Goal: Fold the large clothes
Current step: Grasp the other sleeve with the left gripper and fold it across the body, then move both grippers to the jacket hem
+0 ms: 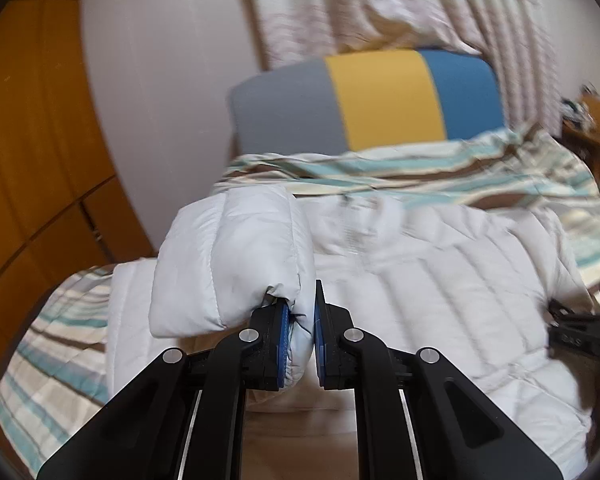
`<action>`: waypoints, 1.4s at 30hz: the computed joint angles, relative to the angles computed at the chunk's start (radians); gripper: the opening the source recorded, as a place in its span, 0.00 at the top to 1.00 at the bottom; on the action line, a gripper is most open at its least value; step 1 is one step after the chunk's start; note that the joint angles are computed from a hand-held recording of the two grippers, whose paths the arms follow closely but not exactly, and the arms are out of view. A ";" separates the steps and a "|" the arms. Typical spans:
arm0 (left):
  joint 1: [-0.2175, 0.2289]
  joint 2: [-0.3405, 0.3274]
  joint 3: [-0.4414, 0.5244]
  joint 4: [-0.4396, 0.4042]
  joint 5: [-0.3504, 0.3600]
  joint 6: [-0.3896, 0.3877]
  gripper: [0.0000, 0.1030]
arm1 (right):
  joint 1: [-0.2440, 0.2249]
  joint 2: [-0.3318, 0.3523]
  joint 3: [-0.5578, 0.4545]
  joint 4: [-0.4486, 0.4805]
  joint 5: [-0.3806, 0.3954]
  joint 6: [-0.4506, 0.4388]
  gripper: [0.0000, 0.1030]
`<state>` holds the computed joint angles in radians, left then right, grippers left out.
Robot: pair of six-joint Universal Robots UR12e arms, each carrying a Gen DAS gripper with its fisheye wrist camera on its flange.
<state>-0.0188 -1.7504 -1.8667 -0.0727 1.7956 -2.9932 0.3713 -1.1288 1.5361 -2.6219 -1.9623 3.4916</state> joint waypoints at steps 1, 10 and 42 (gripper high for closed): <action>-0.010 -0.006 0.006 -0.013 0.002 0.009 0.90 | -0.002 -0.002 0.005 -0.004 0.002 -0.001 0.02; -0.067 -0.051 0.046 -0.148 -0.007 0.091 0.73 | -0.001 -0.001 0.004 -0.004 0.004 0.002 0.02; 0.174 0.134 -0.157 -0.191 -0.155 -0.375 0.12 | 0.070 0.094 -0.233 -0.003 0.350 -0.165 0.69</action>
<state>0.1554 -1.6164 -2.0241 -0.2637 1.6408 -3.3677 0.4412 -1.0346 1.3033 -2.6244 -1.6120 3.3265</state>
